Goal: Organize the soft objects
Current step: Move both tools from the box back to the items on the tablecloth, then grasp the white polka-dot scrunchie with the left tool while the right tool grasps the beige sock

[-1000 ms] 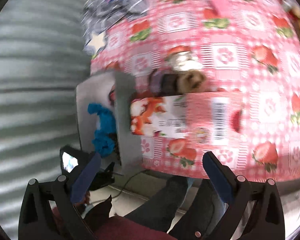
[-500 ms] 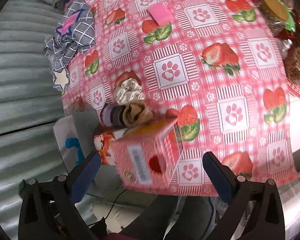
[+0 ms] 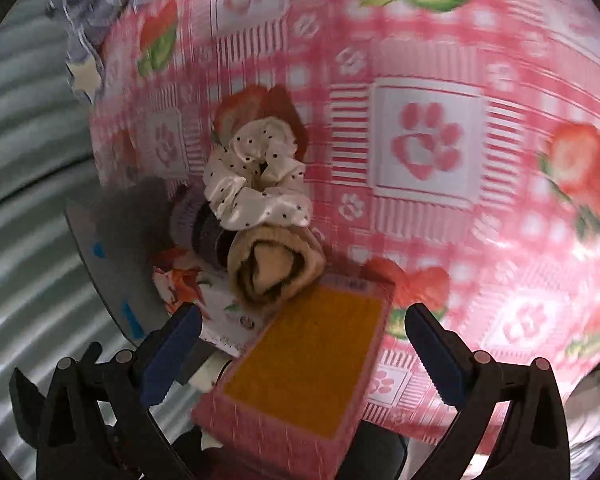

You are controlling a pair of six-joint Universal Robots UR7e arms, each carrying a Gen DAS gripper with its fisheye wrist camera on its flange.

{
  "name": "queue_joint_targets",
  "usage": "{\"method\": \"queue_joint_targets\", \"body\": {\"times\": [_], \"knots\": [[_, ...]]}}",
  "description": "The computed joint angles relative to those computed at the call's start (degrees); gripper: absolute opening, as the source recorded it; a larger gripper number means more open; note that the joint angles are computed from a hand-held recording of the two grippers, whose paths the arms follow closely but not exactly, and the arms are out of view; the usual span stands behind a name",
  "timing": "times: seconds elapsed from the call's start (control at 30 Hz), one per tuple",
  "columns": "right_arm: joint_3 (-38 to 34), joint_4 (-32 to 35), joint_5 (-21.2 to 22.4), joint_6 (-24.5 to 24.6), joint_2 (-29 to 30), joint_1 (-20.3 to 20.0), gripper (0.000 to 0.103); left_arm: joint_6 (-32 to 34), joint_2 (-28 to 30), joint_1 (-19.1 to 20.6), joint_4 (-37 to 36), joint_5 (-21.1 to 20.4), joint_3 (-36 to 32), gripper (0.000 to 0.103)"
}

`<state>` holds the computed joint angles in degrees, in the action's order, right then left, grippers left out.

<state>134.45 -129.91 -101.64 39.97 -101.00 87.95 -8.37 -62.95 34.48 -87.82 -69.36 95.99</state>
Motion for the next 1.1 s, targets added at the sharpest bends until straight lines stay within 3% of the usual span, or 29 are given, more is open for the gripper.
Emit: {"method": "queue_joint_targets", "body": {"times": [0.23, 0.37, 0.47, 0.6, 0.77, 0.83, 0.97, 1.1], "knots": [[-7.01, 6.42, 3.92, -9.26, 10.58, -3.55, 0.102, -3.73, 2.46, -0.37, 1.14, 1.78, -1.25, 0.103], [-11.16, 12.86, -2.54, -8.35, 15.39, -2.07, 0.102, -4.45, 4.35, -0.63, 1.17, 1.95, -2.24, 0.103], [-10.95, 14.64, -8.41, -6.42, 15.07, -1.35, 0.102, -3.69, 6.15, -0.90, 0.36, 1.94, -2.97, 0.103], [-7.59, 15.23, -16.09, -3.40, 9.33, -2.00, 0.102, -1.54, 9.65, -1.00, -1.40, 1.05, -4.62, 0.103], [-2.47, 18.91, -25.06, 0.91, -2.95, -6.72, 0.102, 1.07, 14.26, -1.12, -3.85, -0.99, -6.82, 0.103], [-0.72, 19.68, -26.25, 0.99, -7.77, -9.58, 0.102, 2.53, 16.35, -1.25, -4.65, -1.72, -7.79, 0.103], [5.47, 13.44, -18.32, -4.85, -20.65, -17.38, 0.102, 4.72, 21.03, -1.56, -5.72, -2.86, -10.48, 0.103], [9.19, 9.36, -12.05, -9.39, -26.98, -20.59, 0.102, 7.75, 26.02, -2.42, -8.45, -4.71, -12.99, 0.103]]}}
